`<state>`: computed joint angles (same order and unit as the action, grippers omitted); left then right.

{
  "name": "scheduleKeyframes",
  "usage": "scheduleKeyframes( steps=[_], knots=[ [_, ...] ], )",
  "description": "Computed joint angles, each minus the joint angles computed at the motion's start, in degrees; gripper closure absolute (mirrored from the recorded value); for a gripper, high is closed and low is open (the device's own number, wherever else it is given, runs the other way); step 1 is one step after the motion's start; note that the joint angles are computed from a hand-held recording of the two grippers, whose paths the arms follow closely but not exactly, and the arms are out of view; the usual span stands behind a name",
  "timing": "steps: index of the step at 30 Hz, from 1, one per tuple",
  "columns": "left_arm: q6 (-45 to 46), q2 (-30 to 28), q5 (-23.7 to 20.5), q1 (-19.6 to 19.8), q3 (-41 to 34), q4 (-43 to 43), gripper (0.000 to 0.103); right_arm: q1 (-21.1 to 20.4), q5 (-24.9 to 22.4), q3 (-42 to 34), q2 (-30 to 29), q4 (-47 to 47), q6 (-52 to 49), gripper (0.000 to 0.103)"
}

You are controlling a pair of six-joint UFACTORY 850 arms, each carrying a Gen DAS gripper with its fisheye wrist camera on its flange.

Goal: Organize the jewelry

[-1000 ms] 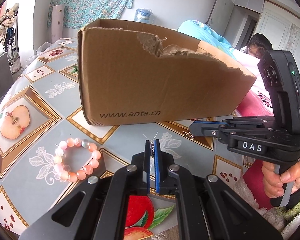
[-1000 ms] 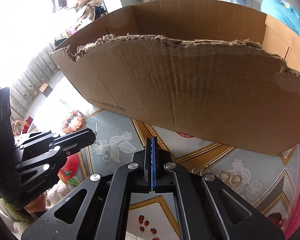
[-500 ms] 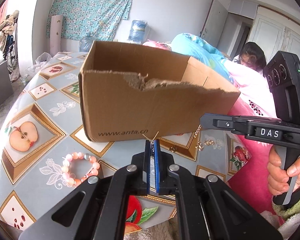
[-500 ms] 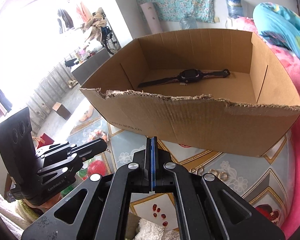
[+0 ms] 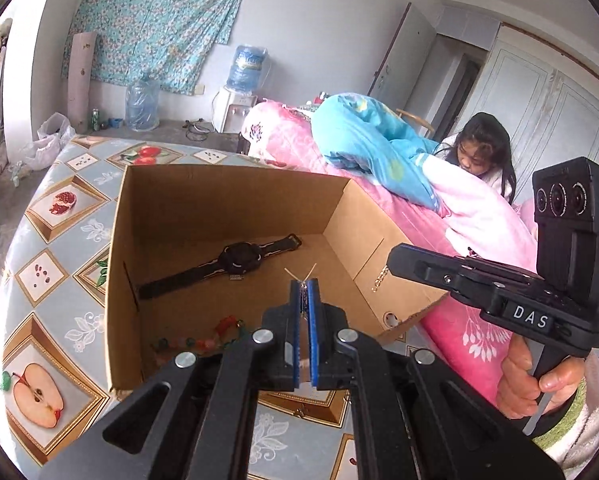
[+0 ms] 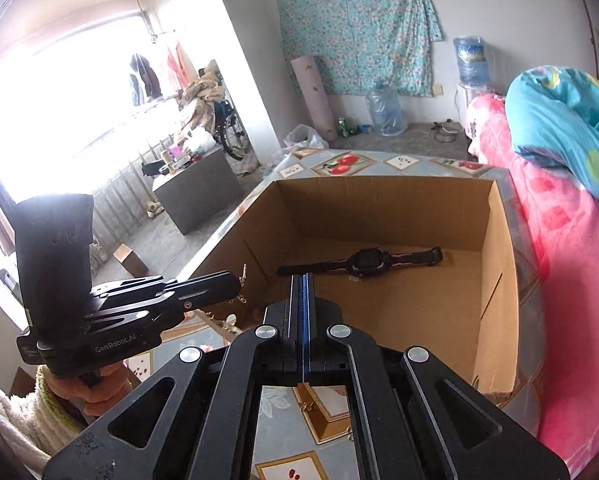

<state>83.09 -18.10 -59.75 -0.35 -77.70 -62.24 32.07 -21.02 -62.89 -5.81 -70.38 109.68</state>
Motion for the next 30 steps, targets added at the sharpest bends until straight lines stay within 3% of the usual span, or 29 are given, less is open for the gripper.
scheduleKeyframes(
  steps=[3, 7, 11, 14, 17, 24, 30],
  knots=[
    [-6.9, -4.1, 2.1, -3.5, -5.1, 5.8, 0.1, -3.7, 2.9, -1.5, -1.9, 11.6, -10.0, 0.103],
    [-12.0, -8.1, 3.2, -7.0, -9.5, 10.9, 0.1, -6.7, 3.4, -3.4, -4.5, 23.6, -21.8, 0.103],
    [-16.3, -11.0, 4.7, -9.3, -12.3, 14.5, 0.096, -7.5, 2.4, -4.1, -5.5, 26.8, -24.5, 0.097],
    [-17.4, -12.2, 3.9, -9.2, -13.3, 13.5, 0.084, -7.3, 2.6, -3.2, -4.6, 23.2, -20.8, 0.087],
    [-16.7, -12.1, 3.6, -8.4, -13.2, 11.7, 0.08, -6.8, 2.2, -2.4, -3.8, 20.0, -17.5, 0.087],
    [-12.2, -8.7, 2.6, -5.5, -10.2, 6.0, 0.08, -4.6, 1.2, 1.0, 0.5, 6.8, -4.3, 0.085],
    [-3.3, -2.4, 0.2, -1.0, -3.0, 0.1, 0.08, 0.6, -2.0, 6.2, 6.8, -8.8, 10.6, 0.078]
  ],
)
